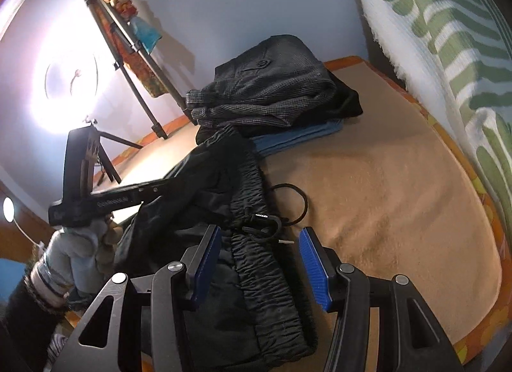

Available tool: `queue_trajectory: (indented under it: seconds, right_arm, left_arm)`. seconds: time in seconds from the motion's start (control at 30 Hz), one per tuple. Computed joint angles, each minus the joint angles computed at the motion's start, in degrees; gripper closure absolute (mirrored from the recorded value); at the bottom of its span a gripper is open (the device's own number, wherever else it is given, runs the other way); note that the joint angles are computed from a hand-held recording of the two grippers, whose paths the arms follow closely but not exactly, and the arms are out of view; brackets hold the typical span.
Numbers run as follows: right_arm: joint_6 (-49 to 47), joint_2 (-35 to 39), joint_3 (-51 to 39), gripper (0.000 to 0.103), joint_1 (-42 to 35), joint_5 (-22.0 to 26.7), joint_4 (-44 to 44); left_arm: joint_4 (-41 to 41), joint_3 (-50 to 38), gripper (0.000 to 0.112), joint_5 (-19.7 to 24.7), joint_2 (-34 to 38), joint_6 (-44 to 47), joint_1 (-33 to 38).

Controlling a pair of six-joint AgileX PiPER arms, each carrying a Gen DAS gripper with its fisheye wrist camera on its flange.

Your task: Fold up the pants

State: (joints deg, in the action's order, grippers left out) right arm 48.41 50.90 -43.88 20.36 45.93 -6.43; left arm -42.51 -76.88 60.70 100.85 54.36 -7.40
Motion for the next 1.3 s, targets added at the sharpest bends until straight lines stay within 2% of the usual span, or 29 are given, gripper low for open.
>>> queue_trajectory:
  seconds: [0.17,0.3,0.43,0.53,0.57,0.63,0.67,0.7,0.8,0.9,1.07,1.13,1.23,1.3]
  right_arm:
    - [-1.7,-0.9,0.3,0.048,-1.1,-1.7,3.0]
    - [-8.5,-1.9,1.5,0.048,-4.8,-4.7,11.3]
    - [-17.1,-2.0,3.4,0.037,-9.7,-7.4,21.7]
    - [-19.3,0.9,2.9,0.036,-11.1,-8.2,24.7]
    - [-19.7,2.0,2.3,0.036,-11.3,-8.3,25.2]
    - [-21.8,5.8,0.0,0.036,-11.9,-9.1,27.4]
    - [-22.4,8.4,-2.0,0.036,-12.1,-9.0,27.8]
    - [-23.4,10.5,-3.7,0.036,-12.2,-8.6,28.3]
    - [-20.8,20.5,-12.7,0.036,-10.8,-7.4,25.0]
    - [-17.8,30.5,-22.7,0.037,-9.2,-3.9,22.2]
    - [-6.8,46.7,-40.9,0.037,-5.9,9.3,12.6]
    - [-4.9,50.4,-45.5,0.036,-4.8,12.8,10.0]
    - [-4.2,55.2,-52.1,0.029,-3.6,18.4,7.1]
    - [-3.3,56.9,-54.1,0.029,-3.4,20.5,6.5]
  left_arm:
    - [-3.2,4.6,0.110,0.9,-5.2,7.3,1.6]
    - [-3.7,11.5,0.110,1.5,-12.6,14.5,2.0]
    - [-2.7,17.3,0.110,0.0,-17.5,19.0,1.7]
    - [-2.9,19.1,0.109,-0.3,-19.0,18.3,3.4]
    - [-3.1,18.7,0.107,0.8,-18.9,17.8,4.6]
    - [-3.1,18.9,0.091,1.0,-19.9,17.4,7.1]
    - [-2.9,19.3,0.077,0.5,-20.6,17.5,8.4]
    - [-3.1,19.7,0.071,1.0,-21.2,18.0,9.8]
    - [-2.1,21.0,0.066,2.2,-22.6,20.5,14.9]
    - [-2.3,22.4,0.062,3.0,-22.7,24.9,20.6]
    - [-0.7,21.9,0.062,4.1,-19.8,27.5,24.8]
    - [-0.2,22.6,0.062,3.7,-19.4,28.4,25.1]
    - [0.6,23.6,0.061,3.0,-18.8,29.2,24.6]
    - [1.3,24.4,0.061,1.8,-18.9,29.6,23.5]
